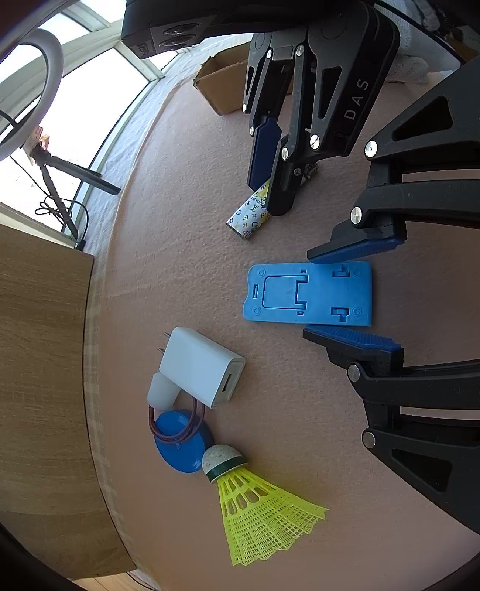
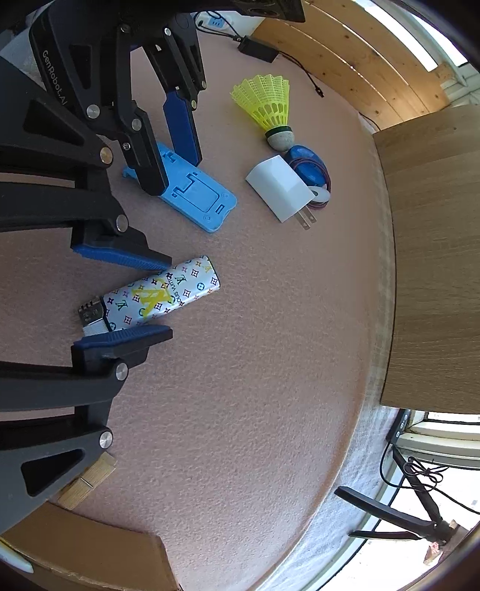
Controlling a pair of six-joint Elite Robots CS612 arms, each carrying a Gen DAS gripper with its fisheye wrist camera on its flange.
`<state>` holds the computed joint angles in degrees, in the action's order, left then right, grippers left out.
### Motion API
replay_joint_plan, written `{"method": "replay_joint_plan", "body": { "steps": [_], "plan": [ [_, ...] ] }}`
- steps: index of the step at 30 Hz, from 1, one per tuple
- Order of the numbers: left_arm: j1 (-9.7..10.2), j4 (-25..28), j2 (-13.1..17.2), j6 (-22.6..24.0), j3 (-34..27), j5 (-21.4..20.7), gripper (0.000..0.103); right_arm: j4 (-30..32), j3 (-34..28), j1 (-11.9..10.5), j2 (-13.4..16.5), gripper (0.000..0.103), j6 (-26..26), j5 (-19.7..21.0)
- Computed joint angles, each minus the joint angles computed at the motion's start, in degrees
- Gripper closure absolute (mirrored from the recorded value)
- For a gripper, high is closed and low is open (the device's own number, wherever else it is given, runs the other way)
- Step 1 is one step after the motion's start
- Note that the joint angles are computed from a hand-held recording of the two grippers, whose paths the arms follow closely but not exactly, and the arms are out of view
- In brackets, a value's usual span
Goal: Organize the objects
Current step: 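Grasp the patterned lighter upright with the right tool, then carry the phone stand with the left tool into the box while the right tool carries the lighter there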
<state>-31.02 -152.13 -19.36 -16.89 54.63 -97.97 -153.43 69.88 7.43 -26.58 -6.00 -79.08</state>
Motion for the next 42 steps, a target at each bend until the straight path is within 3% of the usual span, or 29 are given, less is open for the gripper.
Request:
{"method": "replay_joint_plan", "body": {
  "steps": [14, 25, 34, 42],
  "plan": [
    [-0.78, -5.08, -3.74, -3.14, 8.11, -1.58, 0.066, -5.24, 8.17, -0.95, -3.38, 0.082, 4.57, 4.06],
    [-2.15, -11.89, -7.92, -5.57, 15.48, -3.38, 0.066, -16.84, 19.85, -3.12, -9.23, 0.082, 8.69, 7.76],
    [-3.94, -14.6, -9.45, -3.07, 15.09, -4.43, 0.066, -26.56, 28.69, -6.2, -14.32, 0.082, 12.82, 7.1],
    [-6.51, -12.16, -7.32, 1.94, 8.28, -5.81, 0.066, -31.95, 34.99, -9.32, -17.47, 0.082, 15.53, 2.29]
  ]
}}
